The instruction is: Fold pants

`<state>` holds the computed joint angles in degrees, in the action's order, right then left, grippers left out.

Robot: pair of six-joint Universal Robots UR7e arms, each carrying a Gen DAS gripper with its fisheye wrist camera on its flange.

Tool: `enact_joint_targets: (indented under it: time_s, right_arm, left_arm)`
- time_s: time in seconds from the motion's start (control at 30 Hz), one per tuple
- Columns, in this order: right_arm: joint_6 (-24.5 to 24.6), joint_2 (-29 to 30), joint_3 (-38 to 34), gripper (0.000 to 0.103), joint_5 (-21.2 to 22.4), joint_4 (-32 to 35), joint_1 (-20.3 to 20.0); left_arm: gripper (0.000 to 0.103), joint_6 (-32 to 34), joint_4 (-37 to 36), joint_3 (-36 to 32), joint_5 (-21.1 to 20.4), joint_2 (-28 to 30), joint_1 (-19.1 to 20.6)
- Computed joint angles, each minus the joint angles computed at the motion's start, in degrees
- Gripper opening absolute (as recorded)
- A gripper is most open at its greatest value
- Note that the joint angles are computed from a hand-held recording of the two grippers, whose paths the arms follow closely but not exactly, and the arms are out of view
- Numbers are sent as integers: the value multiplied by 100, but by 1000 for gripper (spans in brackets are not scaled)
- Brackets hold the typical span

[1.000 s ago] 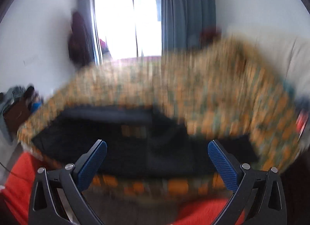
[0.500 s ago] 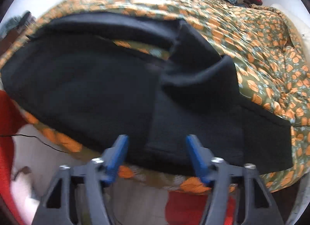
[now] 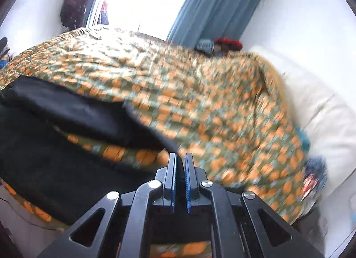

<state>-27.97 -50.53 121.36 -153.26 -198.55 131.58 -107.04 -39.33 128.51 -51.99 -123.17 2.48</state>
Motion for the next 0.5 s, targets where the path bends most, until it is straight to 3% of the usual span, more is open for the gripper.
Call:
enact_joint_targets:
  time_s: [0.03, 0.1, 0.2, 0.23, 0.27, 0.3, 0.33, 0.4, 0.47, 0.5]
  right_arm:
    - [-600, 57, -224, 5, 4, -213, -40]
    - [-1333, 156, -606, 0, 5, -415, -179]
    - [-2628, 556, -1817, 0, 26, -1046, -675]
    - [-2782, 701, -2380, 0, 18, -1142, -881]
    - [-2697, 780, -2795, 0, -31, -1040, -1029]
    - [-2372, 851, -3271, 9, -138, -699, -1265]
    - [-1806, 842, -3507, 35, -296, -169, -1363]
    - [-606, 509, -3322, 60, -75, 397, -1615]
    - [593, 67, -2753, 60, 281, 901, -1757]
    - [1193, -258, -2238, 60, 735, 1194, -1870]
  left_arm:
    - [103, 91, -89, 16, 36, 20, 56]
    - [103, 288, -319, 46, 113, 89, 167]
    - [103, 356, -453, 46, 144, 123, 139]
    - [103, 331, -450, 43, 131, 139, 103]
    - [103, 315, -435, 34, 122, 148, 89]
    - [103, 279, -407, 24, 94, 166, 66]
    - [103, 193, -338, 10, 41, 170, 12]
    - [103, 29, -214, 12, -37, 119, -63]
    - [103, -18, -205, 40, -101, 58, 10]
    - [103, 20, -235, 53, -101, 19, 81]
